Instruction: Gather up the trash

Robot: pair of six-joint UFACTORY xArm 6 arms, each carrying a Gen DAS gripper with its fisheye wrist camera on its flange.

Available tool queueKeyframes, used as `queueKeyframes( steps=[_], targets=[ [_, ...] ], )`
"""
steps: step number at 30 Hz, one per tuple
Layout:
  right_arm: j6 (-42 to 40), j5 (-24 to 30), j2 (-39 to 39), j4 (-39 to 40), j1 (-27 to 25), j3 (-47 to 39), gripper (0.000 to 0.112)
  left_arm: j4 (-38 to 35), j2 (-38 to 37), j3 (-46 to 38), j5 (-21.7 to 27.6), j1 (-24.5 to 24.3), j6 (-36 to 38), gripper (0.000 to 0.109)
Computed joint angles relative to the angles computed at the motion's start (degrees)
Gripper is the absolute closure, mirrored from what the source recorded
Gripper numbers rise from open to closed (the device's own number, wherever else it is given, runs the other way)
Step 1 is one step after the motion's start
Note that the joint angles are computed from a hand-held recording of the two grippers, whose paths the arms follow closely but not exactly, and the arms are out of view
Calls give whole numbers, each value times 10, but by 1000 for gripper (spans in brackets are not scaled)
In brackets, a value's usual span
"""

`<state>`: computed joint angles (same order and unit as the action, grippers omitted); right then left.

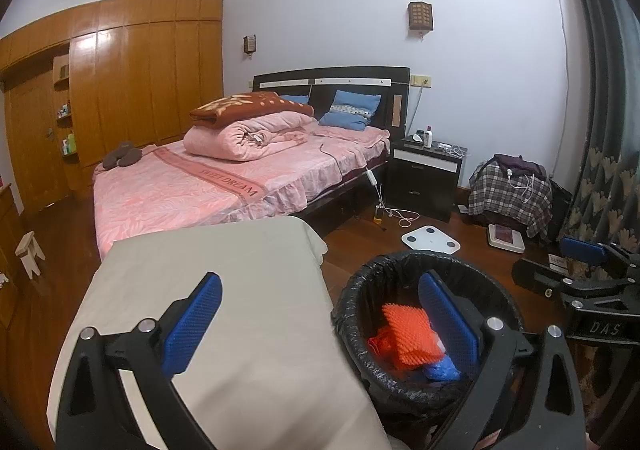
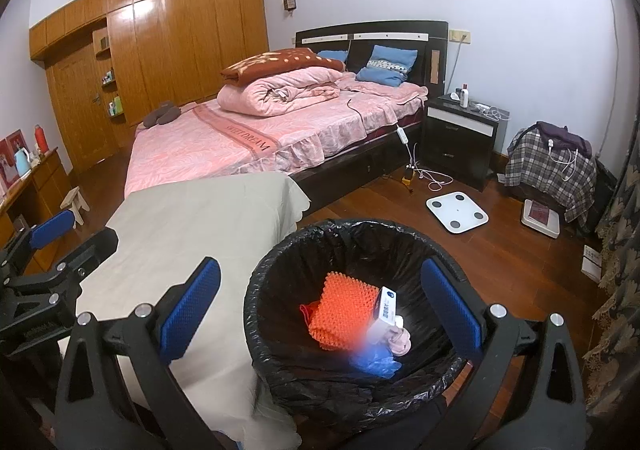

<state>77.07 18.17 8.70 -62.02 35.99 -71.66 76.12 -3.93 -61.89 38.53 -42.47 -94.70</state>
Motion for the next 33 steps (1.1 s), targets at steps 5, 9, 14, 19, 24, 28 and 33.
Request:
queueKeyframes(
  steps=[5, 9, 14, 19, 24, 28, 33],
  targets=[
    [0, 2, 0, 1, 1, -1, 15, 1, -3, 2, -2, 2, -1, 12],
    [-1, 0, 0, 2, 0, 0, 15, 1, -3, 3, -1, 2, -1, 12],
    [0, 0, 0, 0, 0, 0, 15, 0, -3, 3, 0, 2, -1, 12],
    [0, 0, 0, 0, 0, 0, 15, 1, -4, 3, 0, 2, -1, 12],
    [-1, 0, 1, 2, 0, 0, 15, 1, -4, 3, 0, 2, -1, 12],
    [-1, 2, 1, 3, 2, -2, 15, -1, -4, 3, 1, 2, 0, 12],
    [-1, 2, 2, 2, 2, -2, 15, 0, -6, 5, 1, 2, 0, 12]
  ],
)
